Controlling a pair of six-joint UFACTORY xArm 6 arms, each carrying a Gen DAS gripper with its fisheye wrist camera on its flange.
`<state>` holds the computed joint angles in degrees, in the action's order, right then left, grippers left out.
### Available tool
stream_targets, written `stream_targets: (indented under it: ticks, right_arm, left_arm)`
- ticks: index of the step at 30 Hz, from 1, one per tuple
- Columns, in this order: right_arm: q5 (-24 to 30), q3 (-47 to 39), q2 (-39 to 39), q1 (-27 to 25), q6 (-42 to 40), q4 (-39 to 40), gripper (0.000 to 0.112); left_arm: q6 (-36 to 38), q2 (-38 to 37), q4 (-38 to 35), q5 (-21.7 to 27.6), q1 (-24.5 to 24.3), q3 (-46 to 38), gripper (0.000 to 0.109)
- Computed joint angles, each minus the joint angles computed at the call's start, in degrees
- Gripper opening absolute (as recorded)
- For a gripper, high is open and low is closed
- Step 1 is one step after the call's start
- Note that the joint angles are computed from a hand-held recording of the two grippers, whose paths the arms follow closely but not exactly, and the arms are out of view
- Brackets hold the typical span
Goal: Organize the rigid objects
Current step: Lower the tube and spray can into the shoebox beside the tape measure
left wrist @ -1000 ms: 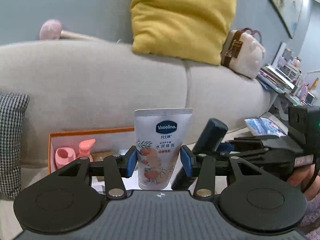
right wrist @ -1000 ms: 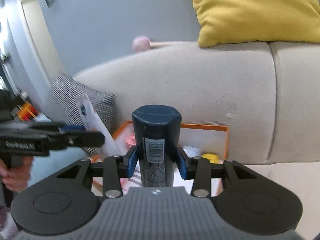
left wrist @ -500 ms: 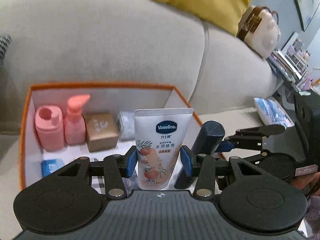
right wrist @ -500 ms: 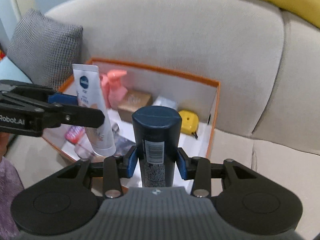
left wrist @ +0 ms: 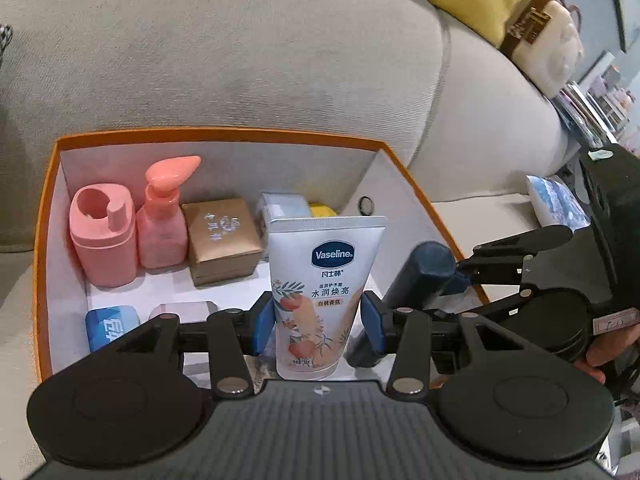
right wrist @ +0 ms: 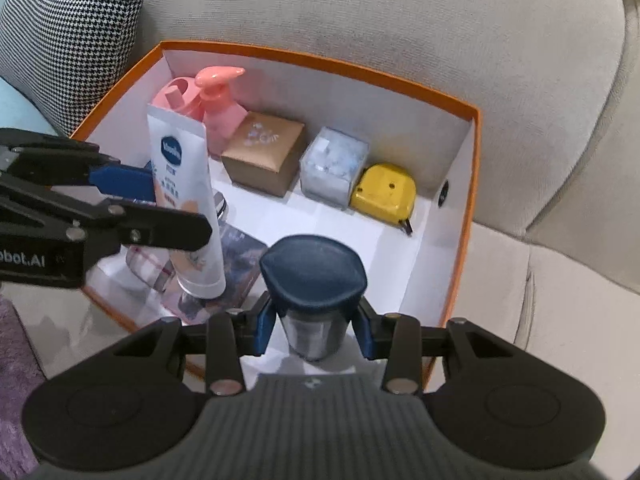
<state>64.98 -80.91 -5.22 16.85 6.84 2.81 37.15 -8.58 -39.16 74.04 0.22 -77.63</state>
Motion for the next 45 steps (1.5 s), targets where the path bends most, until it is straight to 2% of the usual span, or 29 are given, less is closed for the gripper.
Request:
stream_targets:
  ticks: [6, 10, 16, 23, 28, 31, 32, 33, 35, 37, 39, 40, 45]
  right_arm:
    - [-0.22, -4.47, 5.36, 0.38, 1.28, -2.21, 0.042]
    - [2.71, -7.44, 8.4, 0.92, 3.89, -5.16, 0.042]
    - [6.28, -8.57, 9.59, 3.4, 2.56, -10.17, 0.042]
    - [10.28, -10.37, 11.2, 2.57, -0.86, -6.6, 0.041]
    - [7.67, -8.67, 9.31, 0.67, -2.61, -1.53, 0.045]
    - [5.49, -7.29, 7.9, -0.21, -4.9, 0.6, 0.043]
    - [4.62, -6.9, 7.8, -0.2, -5.61, 1.06, 0.039]
    - [4.08, -6.7, 7.87, -0.55, -6.99, 1.83, 0.026]
    - [3.43, -6.82, 8.47, -1.09, -9.39, 3.42, 0.02]
    - [2.52, -7.51, 9.62, -0.87, -11.5, 2.51, 0.021]
    - [0.54, -7.38, 10.07, -0.32, -13.4, 0.76, 0.034]
    - [0.01, -7.93, 10.75, -0.16, -14.7, 0.11, 0.036]
    - [0.99, -9.85, 13.13, 2.41, -18.84, -6.58, 0.035]
  left_arm:
    - [-2.98, 3.53, 1.6, 0.67, -0.51, -3.52, 0.052]
    - [-4.27, 5.0, 2.46, 1.66, -0.8, -5.17, 0.052]
    - [-5.75, 6.35, 2.35, 2.97, -1.4, -6.07, 0.052]
    - [-9.93, 9.42, 3.09, 4.89, -2.81, -8.8, 0.052]
    - [-11.25, 10.45, 3.94, 4.79, -3.72, -9.78, 0.052]
    - [-12.21, 10.52, 4.68, 4.15, -3.5, -10.06, 0.053]
    - [-12.54, 10.78, 4.8, 4.13, -3.39, -10.4, 0.052]
    - [-12.78, 11.01, 5.03, 4.18, -3.25, -10.76, 0.052]
    - [-12.9, 11.5, 5.96, 4.26, -3.29, -11.64, 0.052]
    - [-12.69, 11.62, 6.63, 4.22, -3.41, -12.02, 0.052]
    - [-12.63, 11.86, 6.76, 4.31, -3.55, -12.42, 0.052]
    - [-12.72, 12.07, 6.72, 4.39, -3.59, -12.71, 0.052]
    - [-14.06, 13.41, 7.21, 6.23, -3.66, -14.75, 0.052]
